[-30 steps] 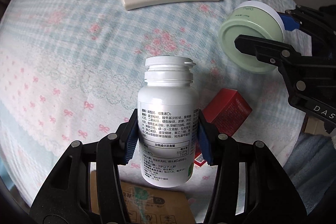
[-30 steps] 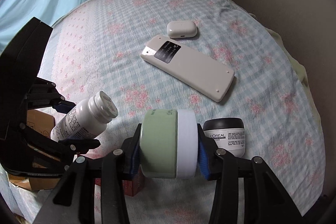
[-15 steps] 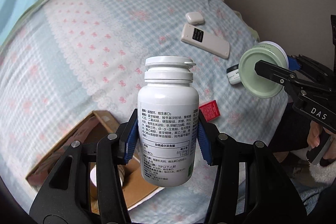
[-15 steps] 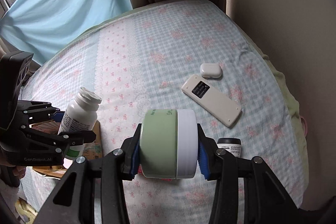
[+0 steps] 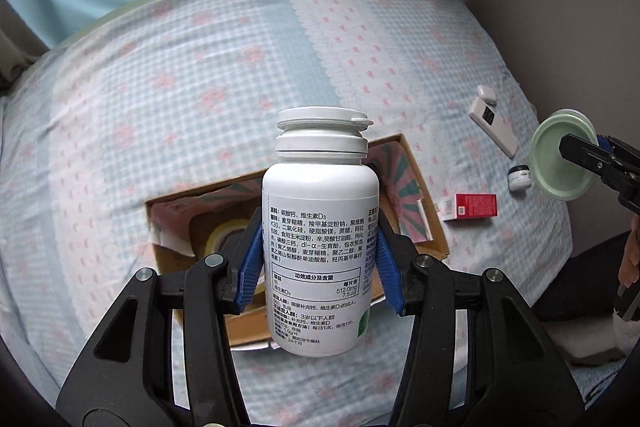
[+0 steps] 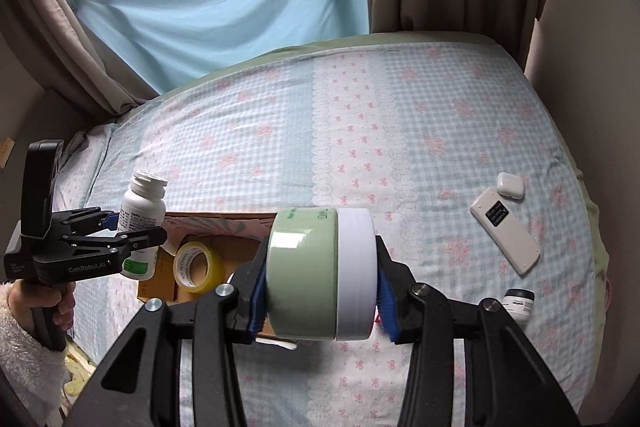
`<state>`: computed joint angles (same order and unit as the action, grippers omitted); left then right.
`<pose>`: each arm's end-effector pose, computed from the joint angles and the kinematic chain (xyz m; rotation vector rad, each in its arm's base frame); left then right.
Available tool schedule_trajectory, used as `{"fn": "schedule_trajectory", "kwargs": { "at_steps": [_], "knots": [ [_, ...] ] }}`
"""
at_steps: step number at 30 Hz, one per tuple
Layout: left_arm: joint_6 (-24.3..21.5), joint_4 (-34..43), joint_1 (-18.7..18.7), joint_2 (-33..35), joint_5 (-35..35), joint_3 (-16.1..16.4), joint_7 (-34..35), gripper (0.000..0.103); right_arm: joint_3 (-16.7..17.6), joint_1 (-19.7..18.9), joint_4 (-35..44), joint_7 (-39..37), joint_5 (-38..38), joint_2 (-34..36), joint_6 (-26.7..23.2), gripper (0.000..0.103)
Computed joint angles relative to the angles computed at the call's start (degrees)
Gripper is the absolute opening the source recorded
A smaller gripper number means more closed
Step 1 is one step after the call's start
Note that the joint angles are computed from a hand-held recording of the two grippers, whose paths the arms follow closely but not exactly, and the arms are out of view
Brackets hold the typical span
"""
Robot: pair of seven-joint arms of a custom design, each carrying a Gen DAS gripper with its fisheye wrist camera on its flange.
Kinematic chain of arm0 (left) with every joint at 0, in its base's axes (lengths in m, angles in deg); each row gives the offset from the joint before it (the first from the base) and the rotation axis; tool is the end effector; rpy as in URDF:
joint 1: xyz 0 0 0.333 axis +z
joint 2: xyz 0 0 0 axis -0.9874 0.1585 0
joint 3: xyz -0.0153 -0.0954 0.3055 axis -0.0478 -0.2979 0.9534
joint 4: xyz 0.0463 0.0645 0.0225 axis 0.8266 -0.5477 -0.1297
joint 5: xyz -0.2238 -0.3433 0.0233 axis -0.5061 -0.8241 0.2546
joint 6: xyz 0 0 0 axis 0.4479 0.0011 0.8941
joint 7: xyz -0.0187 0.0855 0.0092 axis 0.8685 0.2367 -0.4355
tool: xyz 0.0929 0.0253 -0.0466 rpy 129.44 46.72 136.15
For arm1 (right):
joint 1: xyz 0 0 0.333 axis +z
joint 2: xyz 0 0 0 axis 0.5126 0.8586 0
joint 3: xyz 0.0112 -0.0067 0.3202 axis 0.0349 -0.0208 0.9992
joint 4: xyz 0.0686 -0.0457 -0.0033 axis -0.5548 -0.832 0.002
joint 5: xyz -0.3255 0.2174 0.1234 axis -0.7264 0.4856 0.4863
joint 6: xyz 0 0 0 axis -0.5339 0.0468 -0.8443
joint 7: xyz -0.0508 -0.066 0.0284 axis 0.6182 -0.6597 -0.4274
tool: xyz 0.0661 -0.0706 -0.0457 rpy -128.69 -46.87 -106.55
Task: Organize rigid objects
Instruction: 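Carry pill bottle and pale green jar into the box and release both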
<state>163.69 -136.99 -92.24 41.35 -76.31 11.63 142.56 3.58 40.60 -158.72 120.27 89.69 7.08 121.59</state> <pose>0.6767 -0.2819 0.5301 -1.8422 2.3809 -0.5681 0.6606 0.1257 0.5615 -1.9327 1.7501 -0.2143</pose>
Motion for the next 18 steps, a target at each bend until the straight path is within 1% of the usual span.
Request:
{"fn": "schedule_trajectory", "kwargs": {
  "at_steps": [3,7,9,15,18],
  "knots": [
    [3.07,-6.7,1.69,-3.91,-0.55,0.74,-0.22,0.046,0.94,1.26,1.54,0.17,-0.23,1.03,-1.27,0.041],
    [6.21,-13.16,3.72,-6.66,-2.26,1.22,0.18,0.046,1.61,3.19,3.49,1.14,-1.7,2.97,-2.68,0.041],
    [7.77,-15.42,4.62,-6.96,-3.5,1.38,0.36,0.046,1.69,4.05,4.54,2.36,-2.43,4.39,-3.27,0.041],
    [13.64,-21.98,6.1,-7.22,-3.94,1.88,0.12,0.046,1.32,6.61,6.88,7.92,-5.57,9.31,-4.5,0.041],
    [14.63,-23.15,6.52,-6.26,-3.64,1.89,0.65,0.046,1.0,7.56,7.58,10.29,-7.11,11.79,-5.48,0.041]
  ]
}}
